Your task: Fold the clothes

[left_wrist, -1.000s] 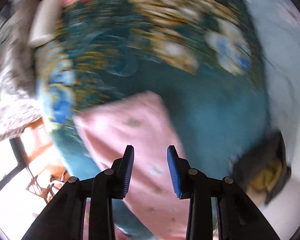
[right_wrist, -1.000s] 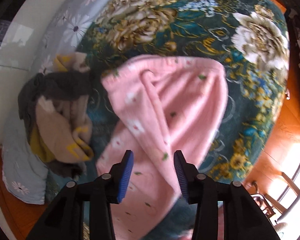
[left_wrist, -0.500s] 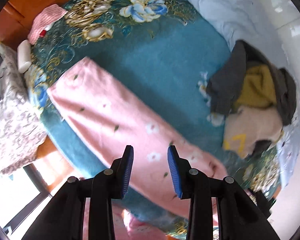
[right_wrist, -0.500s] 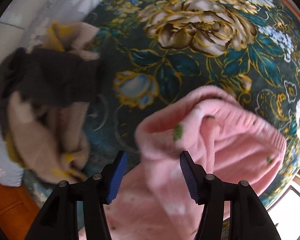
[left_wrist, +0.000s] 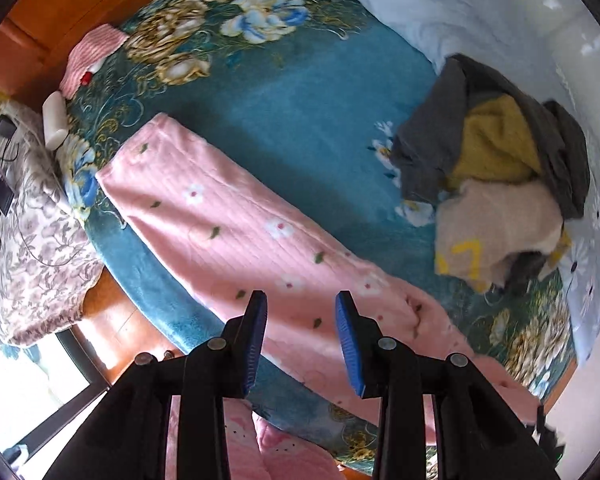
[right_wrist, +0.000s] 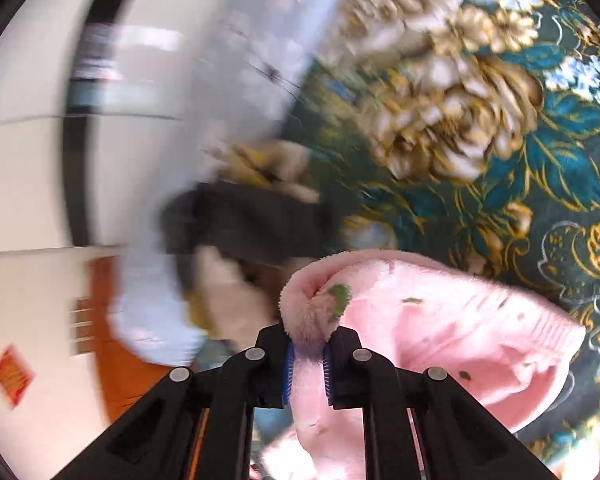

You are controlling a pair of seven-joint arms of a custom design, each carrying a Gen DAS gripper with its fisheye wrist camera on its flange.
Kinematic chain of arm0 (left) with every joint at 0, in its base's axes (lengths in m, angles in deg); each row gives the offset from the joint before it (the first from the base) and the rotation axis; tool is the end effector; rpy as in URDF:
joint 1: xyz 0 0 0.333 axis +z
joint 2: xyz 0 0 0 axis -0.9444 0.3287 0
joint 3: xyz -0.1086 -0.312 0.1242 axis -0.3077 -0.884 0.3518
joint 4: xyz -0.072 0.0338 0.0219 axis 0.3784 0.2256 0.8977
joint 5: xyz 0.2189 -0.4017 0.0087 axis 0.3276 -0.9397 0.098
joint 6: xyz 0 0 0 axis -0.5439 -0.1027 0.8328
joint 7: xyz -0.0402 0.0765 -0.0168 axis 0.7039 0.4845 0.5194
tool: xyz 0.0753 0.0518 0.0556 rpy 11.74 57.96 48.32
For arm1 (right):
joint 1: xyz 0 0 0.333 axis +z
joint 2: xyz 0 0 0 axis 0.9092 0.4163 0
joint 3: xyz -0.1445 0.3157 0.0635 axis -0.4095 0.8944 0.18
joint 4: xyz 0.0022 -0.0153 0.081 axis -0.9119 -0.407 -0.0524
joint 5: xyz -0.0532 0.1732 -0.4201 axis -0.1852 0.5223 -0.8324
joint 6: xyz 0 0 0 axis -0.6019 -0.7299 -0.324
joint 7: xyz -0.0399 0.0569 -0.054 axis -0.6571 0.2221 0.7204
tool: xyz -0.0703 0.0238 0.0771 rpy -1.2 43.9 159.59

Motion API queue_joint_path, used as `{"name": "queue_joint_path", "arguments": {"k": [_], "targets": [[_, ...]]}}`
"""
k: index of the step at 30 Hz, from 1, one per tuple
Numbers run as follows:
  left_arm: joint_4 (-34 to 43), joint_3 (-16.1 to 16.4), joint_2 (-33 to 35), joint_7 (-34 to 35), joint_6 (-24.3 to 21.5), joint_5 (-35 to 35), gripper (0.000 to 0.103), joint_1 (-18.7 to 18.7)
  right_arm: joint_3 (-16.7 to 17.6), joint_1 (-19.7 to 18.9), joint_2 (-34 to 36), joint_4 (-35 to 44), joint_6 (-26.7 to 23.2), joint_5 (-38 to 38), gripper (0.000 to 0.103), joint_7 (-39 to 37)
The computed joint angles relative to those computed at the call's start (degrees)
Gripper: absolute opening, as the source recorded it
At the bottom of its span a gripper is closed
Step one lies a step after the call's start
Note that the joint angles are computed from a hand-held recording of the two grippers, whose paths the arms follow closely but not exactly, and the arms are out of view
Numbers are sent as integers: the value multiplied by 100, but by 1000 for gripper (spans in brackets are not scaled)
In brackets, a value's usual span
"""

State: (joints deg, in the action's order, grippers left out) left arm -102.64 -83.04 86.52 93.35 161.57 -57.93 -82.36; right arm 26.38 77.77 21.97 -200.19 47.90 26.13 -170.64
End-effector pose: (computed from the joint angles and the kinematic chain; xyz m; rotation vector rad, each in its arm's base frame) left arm 0.6628 -0.2283 0.7065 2.8816 -1.1637 0.0605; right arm 0.2265 0.2567 0.7253 0.0628 2.3604 -0.0062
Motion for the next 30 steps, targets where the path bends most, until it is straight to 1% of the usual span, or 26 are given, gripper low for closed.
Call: {"name": "queue_joint_path", "arguments": {"k": [2, 3, 4, 5, 6, 7, 9, 11, 12, 15, 17, 19, 20, 21, 23, 25, 27, 29, 30], "targets": [[24, -15, 34, -5, -10, -51, 36, -6, 3, 400, -203, -201, -678, 551, 13, 235], [26, -15, 36, -20, -29, -75, 36, -4, -87, 718, -223, -391, -1039, 1101, 13, 437], [12, -10, 19, -58, -44, -99, 36, 3, -190, 1006, -264, -632, -1254, 1709, 13, 726], [-49, -2, -36, -91, -20, -110, 36, 14, -142, 1140, -400, -868, -1210, 2073, 13, 1052], [-125, 6, -105, -113, 17, -110, 36, 28, 54, 1150, -552, -1010, -1116, 2185, 13, 1418], [-199, 16, -173, -142, 31, -91, 36, 40, 229, 1115, -618, -1014, -1118, 2127, 13, 1703], [-382, 41, -331, -222, 52, -46, 36, 77, 336, 1108, -563, -911, -1197, 1960, 13, 1964], [-834, 76, -666, -366, 236, -105, 36, 174, 254, 1148, -391, -733, -1336, 1764, 13, 1909], [-1061, 90, -836, -441, 330, -139, 36, 227, 227, 1127, -295, -561, -1516, 1586, 13, 1840], [-1668, 123, -1302, -644, 563, -218, 36, 385, 289, 988, -217, -193, -1854, 1160, 13, 1814], [-2167, 156, -1661, -790, 769, -266, 36, 500, 171, 1094, -80, -107, -2025, 1297, 13, 1699], [-2680, 188, -2026, -909, 1011, -366, 36, 616, -3, 1302, -26, -296, -1968, 1771, 13, 1694], [-2943, 206, -2220, -972, 1124, -423, 36, 675, -12, 1314, -7, -317, -1948, 1852, 13, 1729], [-3196, 225, -2408, -1034, 1231, -478, 36, 732, 17, 1271, 51, -244, -1981, 1800, 16, 1750], [-3681, 274, -2764, -1133, 1491, -566, 36, 854, 70, 1181, 180, -74, -2063, 1659, 18, 1782], [-4120, 349, -3089, -1194, 1733, -625, 36, 998, 53, 1083, 406, 215, -2265, 1479, 26, 1726], [-4528, 438, -3371, -1194, 1966, -649, 36, 1153, 34, 996, 731, 638, -2666, 1319, 37, 1644], [-4906, 531, -3627, -1175, 2192, -663, 36, 1316, 71, 869, 1183, 1264, -3223, 1042, 39, 1523], [-5072, 583, -3716, -1145, 2310, -680, 36, 1397, 101, 812, 1361, 1528, -3367, 903, 40, 1472]]}}
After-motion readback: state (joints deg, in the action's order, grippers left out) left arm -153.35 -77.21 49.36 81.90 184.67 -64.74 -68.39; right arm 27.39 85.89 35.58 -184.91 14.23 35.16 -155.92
